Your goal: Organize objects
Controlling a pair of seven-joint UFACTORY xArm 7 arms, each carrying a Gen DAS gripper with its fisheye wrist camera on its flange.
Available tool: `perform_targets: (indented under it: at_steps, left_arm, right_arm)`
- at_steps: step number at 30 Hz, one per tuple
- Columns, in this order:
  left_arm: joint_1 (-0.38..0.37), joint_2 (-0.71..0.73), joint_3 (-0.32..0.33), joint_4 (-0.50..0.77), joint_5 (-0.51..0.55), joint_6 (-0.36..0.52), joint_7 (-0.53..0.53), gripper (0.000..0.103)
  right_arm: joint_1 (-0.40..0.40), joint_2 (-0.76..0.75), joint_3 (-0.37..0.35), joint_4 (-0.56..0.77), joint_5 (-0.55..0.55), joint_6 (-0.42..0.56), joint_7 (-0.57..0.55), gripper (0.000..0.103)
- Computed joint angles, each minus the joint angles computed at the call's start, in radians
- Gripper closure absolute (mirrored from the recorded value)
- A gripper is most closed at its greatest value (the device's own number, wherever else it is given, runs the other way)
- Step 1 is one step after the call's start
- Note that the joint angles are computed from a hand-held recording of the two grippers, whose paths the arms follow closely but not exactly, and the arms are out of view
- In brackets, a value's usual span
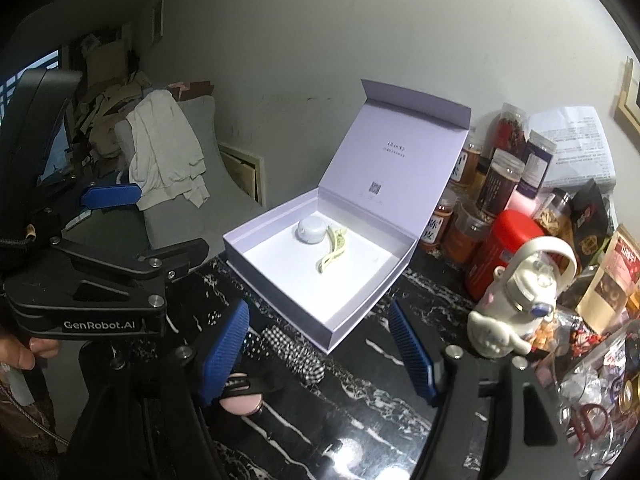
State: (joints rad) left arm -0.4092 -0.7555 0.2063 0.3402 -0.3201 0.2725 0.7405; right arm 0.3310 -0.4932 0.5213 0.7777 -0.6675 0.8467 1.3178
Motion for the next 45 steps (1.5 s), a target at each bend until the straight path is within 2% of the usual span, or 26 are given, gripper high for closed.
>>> perform_targets:
  at_steps: [9, 14, 29, 35, 43, 45]
  left_arm:
    - [0.026, -0.013, 0.024, -0.066, 0.004, 0.018, 0.028, 0.008]
    - [0.038, -0.008, 0.032, -0.102, 0.004, 0.0, 0.053, 0.008]
    - [-0.003, 0.125, 0.111, -0.14, -0.039, -0.053, 0.163, 0.008]
    - [0.013, 0.106, 0.144, -0.16, -0.071, 0.003, 0.241, 0.008]
    - [0.107, -0.013, 0.143, -0.188, -0.094, 0.197, 0.362, 0.008]
    - [0.123, -0.022, 0.128, -0.204, -0.107, 0.211, 0.387, 0.009]
  right_arm:
    - [0.03, 0.033, 0.009, -0.041, 0.021, -0.025, 0.052, 0.03]
    - [0.047, 0.068, 0.018, -0.052, 0.002, -0.023, 0.097, 0.03]
    - [0.121, 0.19, -0.045, -0.097, -0.043, -0.142, 0.177, 0.03]
    - [0.14, 0.214, -0.061, -0.114, -0.062, -0.182, 0.209, 0.03]
    - [0.176, 0.2, -0.053, -0.14, -0.057, -0.199, 0.233, 0.03]
    - [0.178, 0.194, -0.049, -0.144, -0.058, -0.2, 0.232, 0.03]
